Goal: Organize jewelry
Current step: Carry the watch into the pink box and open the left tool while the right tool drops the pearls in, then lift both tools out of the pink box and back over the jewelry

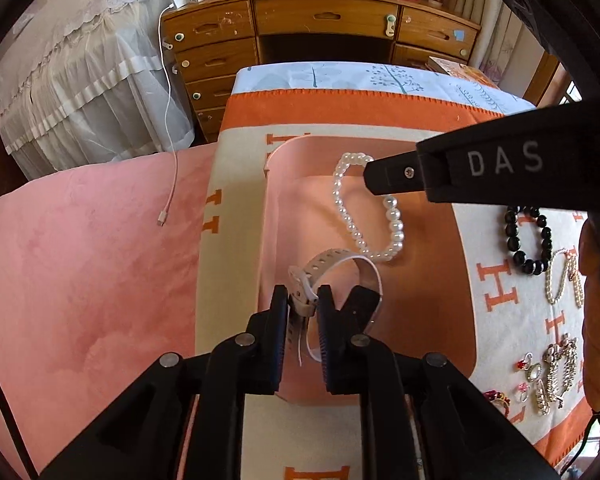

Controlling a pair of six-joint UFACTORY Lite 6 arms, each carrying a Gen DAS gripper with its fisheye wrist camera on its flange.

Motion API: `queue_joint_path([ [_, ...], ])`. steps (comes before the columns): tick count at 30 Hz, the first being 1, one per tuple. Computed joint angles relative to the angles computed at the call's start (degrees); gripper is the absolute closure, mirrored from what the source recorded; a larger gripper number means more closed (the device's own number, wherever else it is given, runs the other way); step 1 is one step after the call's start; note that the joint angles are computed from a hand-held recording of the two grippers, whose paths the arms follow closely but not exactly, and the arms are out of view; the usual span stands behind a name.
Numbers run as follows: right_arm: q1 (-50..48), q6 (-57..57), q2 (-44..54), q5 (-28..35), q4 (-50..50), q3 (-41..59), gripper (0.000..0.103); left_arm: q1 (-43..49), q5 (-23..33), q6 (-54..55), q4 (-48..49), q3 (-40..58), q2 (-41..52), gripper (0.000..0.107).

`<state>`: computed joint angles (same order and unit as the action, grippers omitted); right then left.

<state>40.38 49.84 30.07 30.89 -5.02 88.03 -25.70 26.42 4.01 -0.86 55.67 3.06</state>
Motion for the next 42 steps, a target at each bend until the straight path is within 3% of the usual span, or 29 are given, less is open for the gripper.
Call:
queue_joint_path([
  [3, -0.3, 0.69, -0.74, -0.41, -0.44, -2.22, 0.093, -0.44, -1.48, 0.2, 0.37, -0.98, -0.38, 0.073],
  [6, -0.43, 1.78, -3.49, -1.78, -1.44, -6.14, 0.084, 0.29, -1.57, 6.93, -6.3, -1.84, -1.73, 0.057],
  [7, -0.52, 2.06, -4.39, -2.41, -1.7, -7.5, 0.078, -0.13, -1.58, 6.24, -5.84, -2.12, -2.28, 0.054],
  [9, -0.22, 4.15, -7.52, -3.8, -3.3, -11.18, 0.073, -1.96, -3.1, -1.4, 1.59, -3.35, -3.74, 0.036],
  [11, 0.04, 5.11, -10.42, -4.85, -3.74, -14.24, 0.072, -3.21, -4.61, -5.93, 6.38, -5.14, -6.04, 0.034],
  [14, 1.11, 7.02, -15.68, -6.53, -4.84, -19.25, 0.072, -3.83, -4.49, -5.69, 5.88, -6.09, -8.12, 0.034],
  [20, 7.82, 28.95, -28.47, -6.68, -22.35, -30.78, 0.072, -6.73, -4.15, -9.53, 8.64, -10.15, -16.39, 0.034],
  [27, 23.12, 56.08, -44.09, 7.84, -44.07, -41.59, 0.072, -11.6, -0.25, -10.55, 8.0, -13.77, -27.09, 0.034],
  [33, 33.11, 57.51, -52.15, 18.11, -37.28, -44.61, 0.071, -17.0, 2.3, -14.8, 8.64, -16.98, -35.66, 0.034],
  [36, 42.35, 66.42, -54.53, 24.98, -39.55, -46.39, 0.071, -19.15, 6.31, -13.46, 4.6, -16.49, -37.15, 0.033],
  [39, 49.51, 72.51, -54.52, 30.5, -40.08, -46.76, 0.071, -23.63, 8.37, -22.54, 9.47, -17.87, -39.94, 0.02],
  [42, 55.15, 77.34, -53.66, 33.92, -39.58, -47.24, 0.071, -29.23, 9.77, -34.13, 18.35, -20.71, -43.6, 0.019],
])
